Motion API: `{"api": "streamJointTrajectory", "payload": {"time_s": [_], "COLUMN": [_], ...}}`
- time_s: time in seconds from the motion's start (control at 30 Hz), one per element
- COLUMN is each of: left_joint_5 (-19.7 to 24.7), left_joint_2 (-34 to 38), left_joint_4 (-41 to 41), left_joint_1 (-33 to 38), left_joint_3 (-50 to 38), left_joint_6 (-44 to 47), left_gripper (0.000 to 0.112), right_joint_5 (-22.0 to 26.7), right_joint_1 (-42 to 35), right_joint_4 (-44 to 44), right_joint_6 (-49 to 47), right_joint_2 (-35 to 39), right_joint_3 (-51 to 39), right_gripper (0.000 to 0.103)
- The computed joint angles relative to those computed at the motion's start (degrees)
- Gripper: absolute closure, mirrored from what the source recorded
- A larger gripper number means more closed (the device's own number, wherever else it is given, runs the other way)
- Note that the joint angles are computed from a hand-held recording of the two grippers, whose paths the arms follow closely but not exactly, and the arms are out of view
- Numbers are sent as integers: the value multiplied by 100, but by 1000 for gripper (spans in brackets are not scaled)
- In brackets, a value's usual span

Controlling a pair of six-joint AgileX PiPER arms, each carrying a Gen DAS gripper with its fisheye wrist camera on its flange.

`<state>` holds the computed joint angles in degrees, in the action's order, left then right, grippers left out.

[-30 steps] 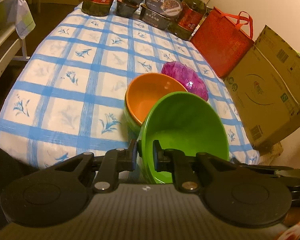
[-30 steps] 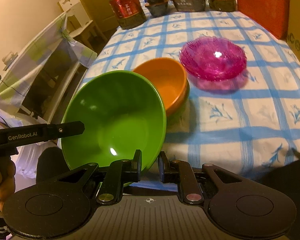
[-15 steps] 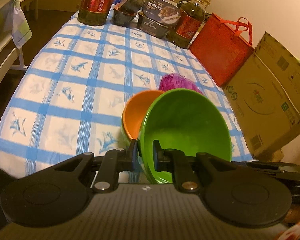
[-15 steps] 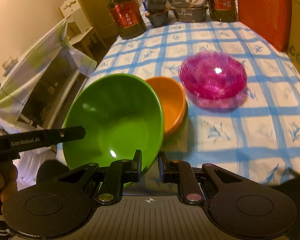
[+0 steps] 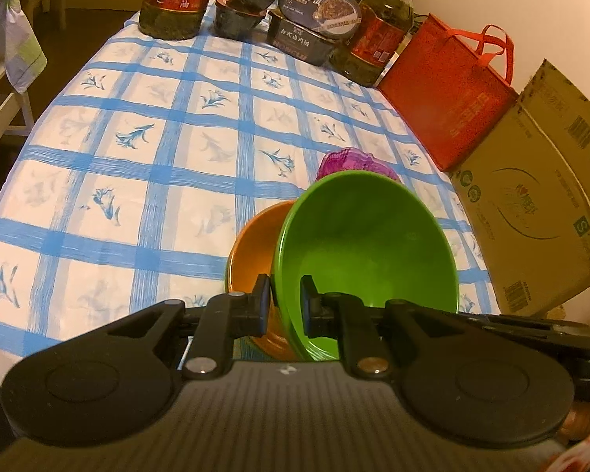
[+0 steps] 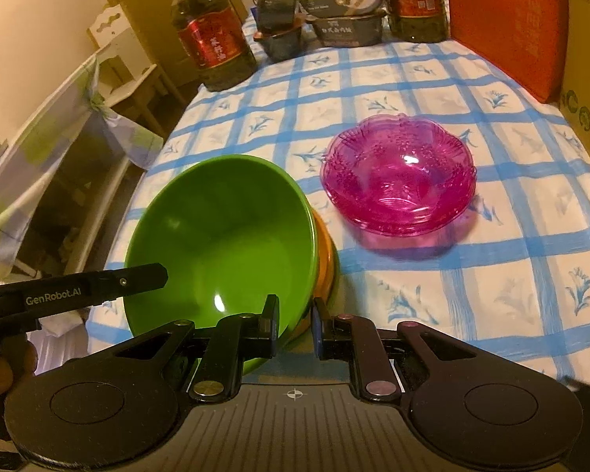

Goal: Organize plates and bowls
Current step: 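Carry the small green bowl with both grippers and lower it into the orange bowl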

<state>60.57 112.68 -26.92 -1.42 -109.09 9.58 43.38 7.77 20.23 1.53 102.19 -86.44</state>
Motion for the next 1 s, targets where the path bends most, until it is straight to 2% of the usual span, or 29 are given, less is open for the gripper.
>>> {"api": "streamJointTrajectory", "payload": {"time_s": [0.27,0.57,0.73,0.8,0.83,0.87,1.0], "left_joint_5": [127,61,-127,-235,-262,-302,-402], "left_joint_2": [480,652,636,592,573,540,427], "left_joint_4": [157,163,190,230,255,243,146], "left_joint_1": [-42,-2,-26,-37,-35,-23,74], "left_joint_3": [-495,-408,-307,-227,-218,-174,-4], "left_joint_6": [-161,-98,1,20,-13,-12,-10], "left_gripper": [99,99,99,98,90,88,86], "right_joint_5": [138,97,-21,-27,-49,-80,-319], "right_joint_1": [25,159,177,157,125,93,-27], "right_joint_4": [-158,-489,-537,-515,-452,-371,-127], "right_joint_6": [35,176,224,240,249,239,193], "right_joint_2": [550,787,805,815,806,780,602], "right_joint_3": [-476,-625,-596,-602,-570,-528,-289], "right_gripper": [86,86,86,86,86,86,86]}}
